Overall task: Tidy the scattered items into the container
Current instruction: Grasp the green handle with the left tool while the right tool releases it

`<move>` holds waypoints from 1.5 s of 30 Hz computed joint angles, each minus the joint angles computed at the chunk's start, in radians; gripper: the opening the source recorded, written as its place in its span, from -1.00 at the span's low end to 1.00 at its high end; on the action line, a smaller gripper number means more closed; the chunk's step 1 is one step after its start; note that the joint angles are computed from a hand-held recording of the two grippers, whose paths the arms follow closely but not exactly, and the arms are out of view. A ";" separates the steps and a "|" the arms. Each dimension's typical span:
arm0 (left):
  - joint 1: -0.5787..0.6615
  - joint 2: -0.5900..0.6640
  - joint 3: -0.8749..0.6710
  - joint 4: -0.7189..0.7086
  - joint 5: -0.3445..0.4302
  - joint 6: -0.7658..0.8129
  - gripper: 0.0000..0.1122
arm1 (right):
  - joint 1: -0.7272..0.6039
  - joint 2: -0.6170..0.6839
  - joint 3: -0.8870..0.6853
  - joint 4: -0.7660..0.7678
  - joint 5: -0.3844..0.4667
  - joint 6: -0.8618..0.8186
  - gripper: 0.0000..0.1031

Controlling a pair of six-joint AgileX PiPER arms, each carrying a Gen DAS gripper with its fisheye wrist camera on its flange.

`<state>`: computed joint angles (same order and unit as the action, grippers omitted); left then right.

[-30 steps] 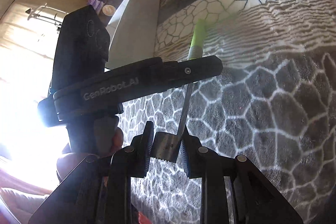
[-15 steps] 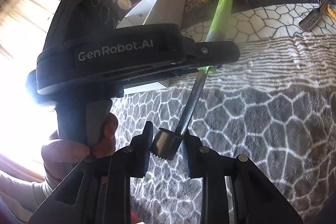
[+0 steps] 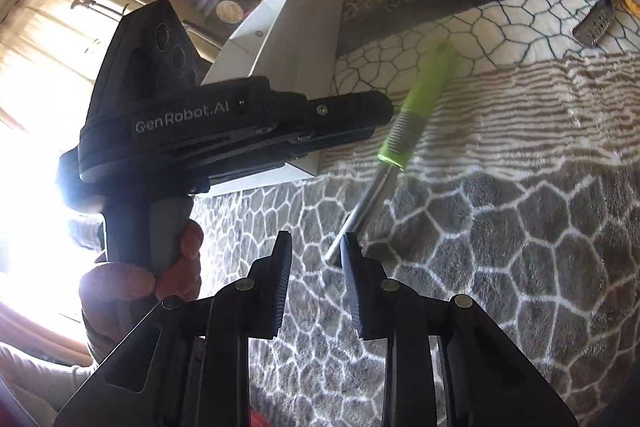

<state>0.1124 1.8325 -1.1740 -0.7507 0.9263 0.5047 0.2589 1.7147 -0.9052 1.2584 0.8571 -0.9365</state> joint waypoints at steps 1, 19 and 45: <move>-0.010 -0.003 0.009 0.028 -0.018 -0.015 -0.30 | -0.013 0.003 0.003 0.001 0.010 -0.005 -0.49; -0.149 -0.063 0.141 0.186 -0.275 -0.065 -0.66 | -0.175 -0.079 0.066 -0.015 -0.071 0.056 0.05; 0.094 -0.104 -0.008 -0.110 0.041 0.127 -0.71 | 0.107 -0.072 -0.072 -0.232 -0.330 -0.023 0.42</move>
<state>0.2065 1.7282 -1.1820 -0.8606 0.9677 0.6315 0.3660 1.6431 -0.9768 1.0264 0.5271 -0.9598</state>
